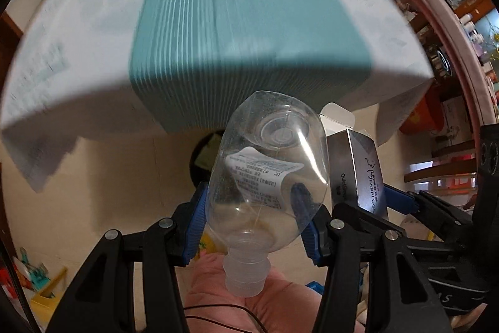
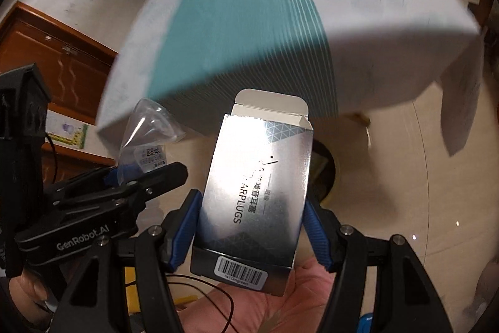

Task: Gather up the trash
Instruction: 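Lift the bottle and earplugs box and carry them over the black bin, then open both grippers over the bin, dropping the box and bottle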

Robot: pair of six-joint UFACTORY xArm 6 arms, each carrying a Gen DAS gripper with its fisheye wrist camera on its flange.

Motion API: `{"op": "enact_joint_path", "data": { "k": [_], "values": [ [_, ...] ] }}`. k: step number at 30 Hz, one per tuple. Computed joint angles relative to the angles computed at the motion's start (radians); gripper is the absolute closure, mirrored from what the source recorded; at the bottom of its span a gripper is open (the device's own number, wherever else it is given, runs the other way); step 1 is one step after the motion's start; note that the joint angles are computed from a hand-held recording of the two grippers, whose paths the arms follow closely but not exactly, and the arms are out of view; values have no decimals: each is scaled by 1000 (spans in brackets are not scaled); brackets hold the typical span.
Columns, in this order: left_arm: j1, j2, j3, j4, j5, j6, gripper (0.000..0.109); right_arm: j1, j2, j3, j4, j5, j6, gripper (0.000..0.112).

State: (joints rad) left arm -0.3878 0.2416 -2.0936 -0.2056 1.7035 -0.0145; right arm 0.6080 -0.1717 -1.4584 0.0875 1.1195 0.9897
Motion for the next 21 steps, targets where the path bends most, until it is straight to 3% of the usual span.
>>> {"op": "enact_joint_path", "data": {
  "k": [7, 15, 16, 19, 21],
  "values": [
    [22, -78, 421, -14, -289, 57, 57, -7, 53, 201, 68, -152, -31, 47],
    [46, -18, 654, -39, -549, 91, 56, -17, 232, 339, 142, -381, -112, 44],
    [47, -10, 675, -45, -573, 97, 54, -16, 256, 358, 140, -433, -104, 43],
    [43, 5, 724, -39, -639, 108, 34, -17, 298, 385, 134, -521, -92, 39],
    [39, 4, 754, -30, -683, 113, 30, -10, 317, 400, 107, -559, -57, 34]
  ]
}}
